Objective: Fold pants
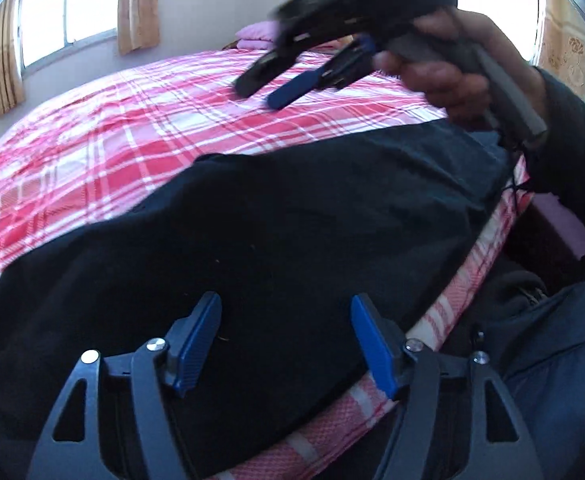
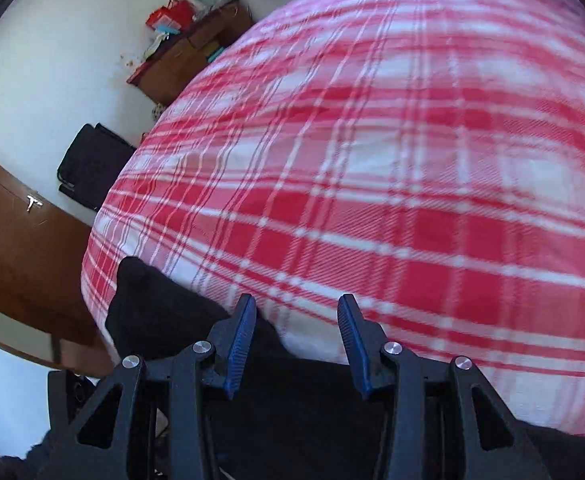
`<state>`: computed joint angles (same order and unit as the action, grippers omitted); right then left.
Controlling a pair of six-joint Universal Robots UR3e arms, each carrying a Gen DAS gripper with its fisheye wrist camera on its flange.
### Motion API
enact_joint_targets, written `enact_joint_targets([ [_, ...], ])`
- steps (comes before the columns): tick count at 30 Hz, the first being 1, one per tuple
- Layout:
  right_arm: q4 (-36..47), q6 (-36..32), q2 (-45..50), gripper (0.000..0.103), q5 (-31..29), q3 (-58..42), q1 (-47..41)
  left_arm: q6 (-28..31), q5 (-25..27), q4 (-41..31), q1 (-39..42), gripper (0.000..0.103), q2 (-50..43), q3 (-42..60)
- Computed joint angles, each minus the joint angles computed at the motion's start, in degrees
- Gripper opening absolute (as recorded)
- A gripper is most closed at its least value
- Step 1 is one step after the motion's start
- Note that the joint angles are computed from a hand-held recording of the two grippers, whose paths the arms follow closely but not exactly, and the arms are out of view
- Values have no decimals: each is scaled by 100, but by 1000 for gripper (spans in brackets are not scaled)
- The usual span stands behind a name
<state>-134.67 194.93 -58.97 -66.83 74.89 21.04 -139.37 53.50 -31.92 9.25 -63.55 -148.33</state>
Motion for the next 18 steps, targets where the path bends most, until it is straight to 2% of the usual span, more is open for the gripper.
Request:
enact_joint_targets([
  [4, 426, 277, 666, 44, 252, -626, 149, 354, -206, -845, 208, 73, 194, 167],
  [6, 513, 366, 823, 39, 523, -720, 109, 542, -270, -1197, 276, 73, 238, 263],
  [8, 464, 521, 943, 28, 956, -705, -3, 697, -269, -1408, 272, 76, 249, 326],
  [13, 318, 644, 1032, 13, 1466, -569, -136, 641, -77, -1017, 58, 80, 236, 224],
  [14, 167, 675, 963, 7, 1432, -443, -124, 626, -56, -963, 35, 80, 228, 213],
  [18, -649, 726, 524, 5, 1354, 136, -115, 709, -71, -1077, 82, 80, 307, 226],
])
